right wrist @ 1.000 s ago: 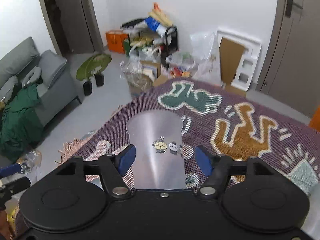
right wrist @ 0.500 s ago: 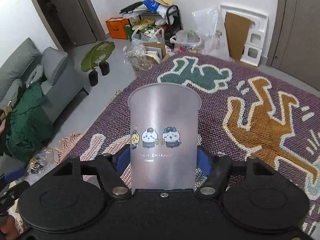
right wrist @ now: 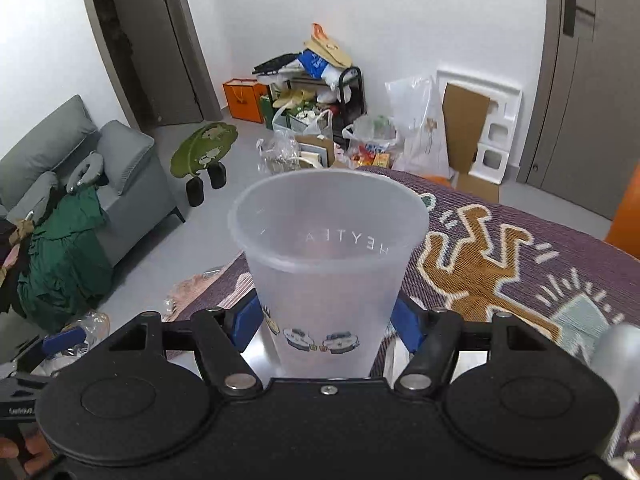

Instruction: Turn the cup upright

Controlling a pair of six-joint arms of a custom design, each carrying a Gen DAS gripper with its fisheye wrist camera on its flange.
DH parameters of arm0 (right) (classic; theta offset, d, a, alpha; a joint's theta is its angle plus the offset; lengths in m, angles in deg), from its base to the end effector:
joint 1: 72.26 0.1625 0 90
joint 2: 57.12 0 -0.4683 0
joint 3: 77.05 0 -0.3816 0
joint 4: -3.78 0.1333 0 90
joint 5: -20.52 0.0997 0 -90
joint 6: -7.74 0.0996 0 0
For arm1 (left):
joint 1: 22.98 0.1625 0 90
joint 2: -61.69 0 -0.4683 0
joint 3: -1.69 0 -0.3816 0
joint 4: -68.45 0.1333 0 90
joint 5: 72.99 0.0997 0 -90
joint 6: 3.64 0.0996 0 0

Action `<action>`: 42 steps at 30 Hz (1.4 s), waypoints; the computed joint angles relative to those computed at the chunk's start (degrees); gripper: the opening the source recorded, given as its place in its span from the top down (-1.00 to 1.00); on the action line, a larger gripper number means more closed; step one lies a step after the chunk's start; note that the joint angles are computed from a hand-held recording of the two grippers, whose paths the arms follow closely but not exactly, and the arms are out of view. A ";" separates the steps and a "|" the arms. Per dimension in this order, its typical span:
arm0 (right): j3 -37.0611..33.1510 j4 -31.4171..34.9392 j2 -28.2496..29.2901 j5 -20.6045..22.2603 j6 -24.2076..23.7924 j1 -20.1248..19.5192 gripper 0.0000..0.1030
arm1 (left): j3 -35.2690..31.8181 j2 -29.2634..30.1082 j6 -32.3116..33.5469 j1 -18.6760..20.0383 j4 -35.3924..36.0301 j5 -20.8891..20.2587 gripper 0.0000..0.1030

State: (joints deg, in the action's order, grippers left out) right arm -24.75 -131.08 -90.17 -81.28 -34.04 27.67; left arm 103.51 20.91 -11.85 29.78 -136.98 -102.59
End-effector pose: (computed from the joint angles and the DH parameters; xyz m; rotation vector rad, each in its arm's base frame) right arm 0.2638 -0.8521 0.2473 1.1519 -2.5266 0.5280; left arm -0.2107 -0.6405 0.1869 -0.0809 2.1718 -1.4550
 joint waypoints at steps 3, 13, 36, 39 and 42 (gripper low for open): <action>5.29 -2.37 -3.65 0.54 -0.36 -0.16 -0.26 | 1.02 0.06 0.42 -1.45 -1.16 -0.04 -0.96; 20.02 -11.09 -13.65 1.98 -1.74 -1.47 -0.26 | 4.55 0.42 0.08 -4.96 -2.92 -0.29 -0.96; 41.48 -11.58 -31.23 -4.62 -3.23 -4.72 -0.27 | 9.09 1.39 -2.03 -8.68 -3.90 -2.04 -0.96; 42.70 -10.77 -32.02 -5.40 -3.28 -4.80 -0.27 | 10.39 1.11 -3.67 -9.14 -2.72 -2.69 -0.96; 43.62 -9.81 -32.35 -6.08 -3.25 -4.91 -0.27 | 11.71 1.17 -5.27 -9.49 -0.90 -3.91 -0.96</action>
State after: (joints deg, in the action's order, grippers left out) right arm 18.87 -140.89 -122.52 -87.36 -37.29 22.77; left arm 115.22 22.07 -17.12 20.29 -137.88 -106.50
